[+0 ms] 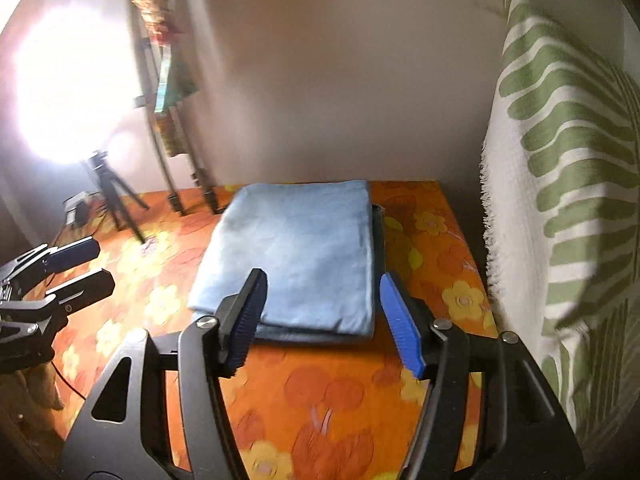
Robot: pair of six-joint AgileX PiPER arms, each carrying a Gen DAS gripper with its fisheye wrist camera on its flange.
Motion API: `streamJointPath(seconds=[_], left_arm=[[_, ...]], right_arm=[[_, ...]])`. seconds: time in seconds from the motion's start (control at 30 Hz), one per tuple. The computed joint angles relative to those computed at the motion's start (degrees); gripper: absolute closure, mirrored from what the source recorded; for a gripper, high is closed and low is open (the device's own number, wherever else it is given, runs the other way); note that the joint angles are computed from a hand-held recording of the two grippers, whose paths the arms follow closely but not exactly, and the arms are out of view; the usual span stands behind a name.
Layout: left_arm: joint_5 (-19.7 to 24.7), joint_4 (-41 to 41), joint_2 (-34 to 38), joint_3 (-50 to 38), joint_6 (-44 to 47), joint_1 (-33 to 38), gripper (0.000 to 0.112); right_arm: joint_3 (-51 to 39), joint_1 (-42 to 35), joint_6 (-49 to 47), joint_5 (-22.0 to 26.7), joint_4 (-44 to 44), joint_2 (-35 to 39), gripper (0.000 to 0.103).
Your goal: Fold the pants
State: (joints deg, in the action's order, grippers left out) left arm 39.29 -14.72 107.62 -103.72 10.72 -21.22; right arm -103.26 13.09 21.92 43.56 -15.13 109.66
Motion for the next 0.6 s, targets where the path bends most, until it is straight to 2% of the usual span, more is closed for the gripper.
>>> streamJointPath(seconds=[0.03, 0.1, 0.3, 0.43, 0.5, 0.6], left_arm=[[-0.7, 0.1, -1.6, 1.9, 0.0, 0.0, 0.044], [-3.0, -0.7, -7.3, 8.8, 0.7, 0.2, 0.039], [-5.7, -1.1, -20.2, 23.1, 1.9, 0.8, 0.038], [-7.0, -1.5, -27.1, 30.6, 2.0, 2.3, 0.034], [-7.5, -1.5, -29.4, 33.3, 1.8, 3.1, 0.034], [-8.1, 0.2, -32.7, 36.8, 0.5, 3.4, 0.034]], right_arm=[[3.2, 1.4, 1.6, -0.7, -1.8, -2.6, 0.037], [8.5, 4.1, 5.2, -1.6, -6.2, -6.8, 0.025], [20.5, 13.2, 18.5, -1.0, -17.8, -17.1, 0.015], [25.5, 20.0, 29.7, 1.8, -26.3, -21.6, 0.012], [27.6, 23.4, 34.2, 3.6, -29.8, -23.3, 0.006], [30.1, 28.6, 40.6, 7.5, -35.3, -25.1, 0.004]])
